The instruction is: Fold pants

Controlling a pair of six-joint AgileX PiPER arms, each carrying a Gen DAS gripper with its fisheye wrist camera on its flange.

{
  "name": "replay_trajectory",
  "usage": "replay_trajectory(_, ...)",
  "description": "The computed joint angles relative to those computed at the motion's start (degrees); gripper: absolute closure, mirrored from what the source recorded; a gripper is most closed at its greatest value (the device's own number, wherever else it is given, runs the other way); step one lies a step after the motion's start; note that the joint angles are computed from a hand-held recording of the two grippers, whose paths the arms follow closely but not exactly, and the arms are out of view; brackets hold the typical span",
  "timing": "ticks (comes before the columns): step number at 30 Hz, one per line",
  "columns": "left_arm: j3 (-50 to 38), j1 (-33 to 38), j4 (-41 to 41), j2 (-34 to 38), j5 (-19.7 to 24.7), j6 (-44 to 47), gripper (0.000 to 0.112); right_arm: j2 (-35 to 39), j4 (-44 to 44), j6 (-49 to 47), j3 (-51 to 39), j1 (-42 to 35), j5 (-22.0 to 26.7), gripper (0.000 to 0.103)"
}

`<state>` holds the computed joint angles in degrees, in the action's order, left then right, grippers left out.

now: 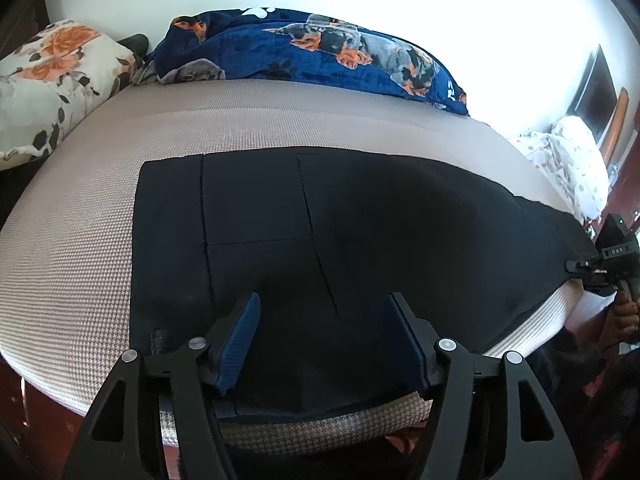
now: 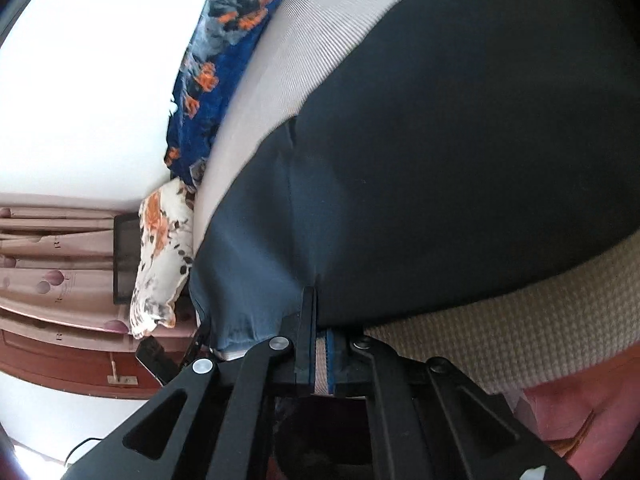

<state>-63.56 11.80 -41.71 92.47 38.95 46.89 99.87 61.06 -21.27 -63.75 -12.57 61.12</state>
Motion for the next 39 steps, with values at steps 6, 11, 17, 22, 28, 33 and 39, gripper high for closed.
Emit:
replay_trajectory(6, 0.3, 0.0, 0.6, -0.3, -0.1, 1.1, 0.047, 1.7, 2.5, -2.6, 0.5, -1.1, 1.1, 0.100)
replay_trajectory(11, 0.5, -1.2, 3.2, -0.7, -1.2, 0.1, 0.047, 1.9, 5.2, -2.4, 1.4, -4.4, 3.4, 0.090)
replay_trajectory(17, -0.4, -1.4, 5.0, -0.3, -0.6, -0.2, 0.047, -1.8, 5.4, -2.2, 4.1, -23.1, 3.5, 0.083)
replay_trajectory(22, -0.4, -1.6, 5.5, -0.3, -0.9, -0.6, 0.047, -0.7, -0.5, -0.6, -2.9, -39.5, 1.5, 0.088)
replay_trajectory(28, -0.5, -2.9, 7.9, -0.1, -1.9, -2.6, 0.042, 4.2, -1.0, -1.9, -8.3, -43.4, 3.0, 0.099)
replay_trajectory(33, 0.1, -3.5, 8.7, -0.3, -3.0, -2.6, 0.041, 4.4, -0.2, -2.9, -11.9, -40.5, 1.7, 0.099)
replay_trajectory(39, 1.0, -3.3, 7.0, -0.6, -3.8, -1.3, 0.039, 6.5, -4.8, 1.0, -14.0, -39.9, 2.2, 0.099)
